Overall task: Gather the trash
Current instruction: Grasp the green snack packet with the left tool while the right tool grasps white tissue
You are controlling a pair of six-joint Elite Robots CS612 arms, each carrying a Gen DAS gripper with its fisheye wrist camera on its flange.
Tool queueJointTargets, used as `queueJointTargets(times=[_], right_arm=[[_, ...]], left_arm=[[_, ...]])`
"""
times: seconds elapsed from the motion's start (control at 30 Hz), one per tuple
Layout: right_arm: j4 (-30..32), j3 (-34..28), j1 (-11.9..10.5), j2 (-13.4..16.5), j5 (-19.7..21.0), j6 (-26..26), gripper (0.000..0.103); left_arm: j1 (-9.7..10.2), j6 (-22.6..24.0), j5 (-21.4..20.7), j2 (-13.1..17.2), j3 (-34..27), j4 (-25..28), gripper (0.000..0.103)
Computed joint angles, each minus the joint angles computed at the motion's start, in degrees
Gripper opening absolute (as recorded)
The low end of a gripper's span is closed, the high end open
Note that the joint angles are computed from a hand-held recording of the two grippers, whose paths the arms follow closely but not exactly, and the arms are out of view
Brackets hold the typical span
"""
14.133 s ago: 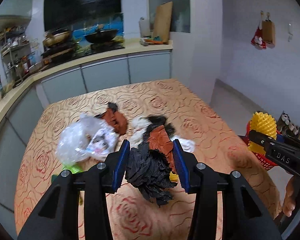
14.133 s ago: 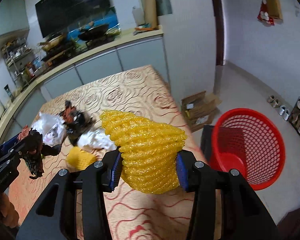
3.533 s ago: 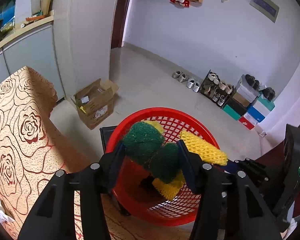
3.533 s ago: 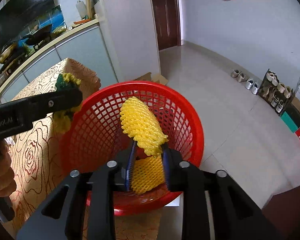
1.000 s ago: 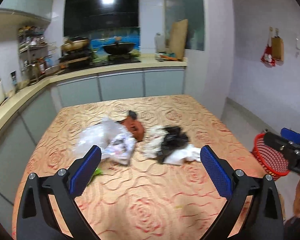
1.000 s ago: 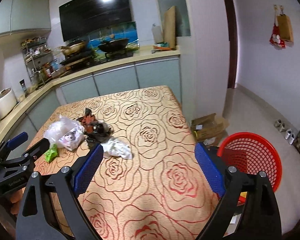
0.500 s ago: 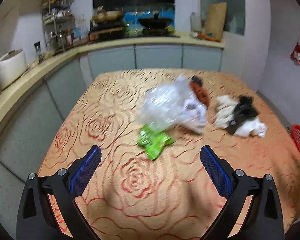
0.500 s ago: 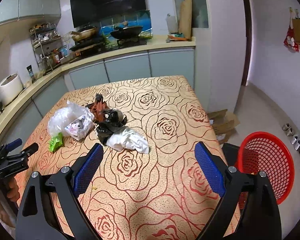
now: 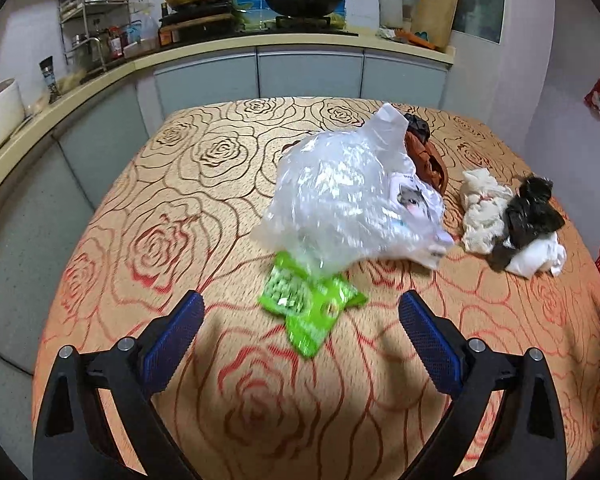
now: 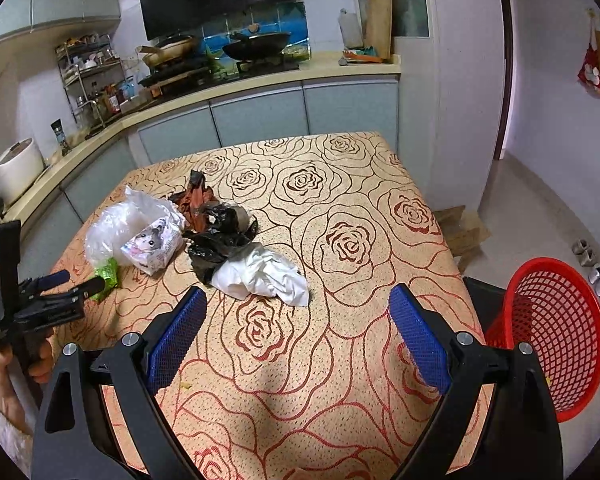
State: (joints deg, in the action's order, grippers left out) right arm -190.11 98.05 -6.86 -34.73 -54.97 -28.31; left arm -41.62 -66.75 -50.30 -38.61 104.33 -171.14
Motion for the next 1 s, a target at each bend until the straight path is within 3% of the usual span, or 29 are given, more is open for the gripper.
queueJointTargets(times=[0.27,0.37,0.5,1.0], right_arm=[[2.6,-1.7,0.8,0.9,-0.9,-0.3,0.090],[3.1,-2.3,1.2,1.3,-1.2,-0.5,0.090],[3.6,-2.6,1.6,1.5,-1.4,-1.2,0.090],[9.4,-5.1,3.3,2.8,-1.0,-4.5,0.090]], left_arm=[[1.88,4.0,-4.1,1.5,-2.9,2.2,0.063],[1.62,4.7,-3.3,1.7,-2.8,1.6,0.062],[1.10,4.7,-1.7,1.5,-2.3,1.3,0.050],[-1.15,1.4,-1.6,0.2,1.9,-3.9,0.049]])
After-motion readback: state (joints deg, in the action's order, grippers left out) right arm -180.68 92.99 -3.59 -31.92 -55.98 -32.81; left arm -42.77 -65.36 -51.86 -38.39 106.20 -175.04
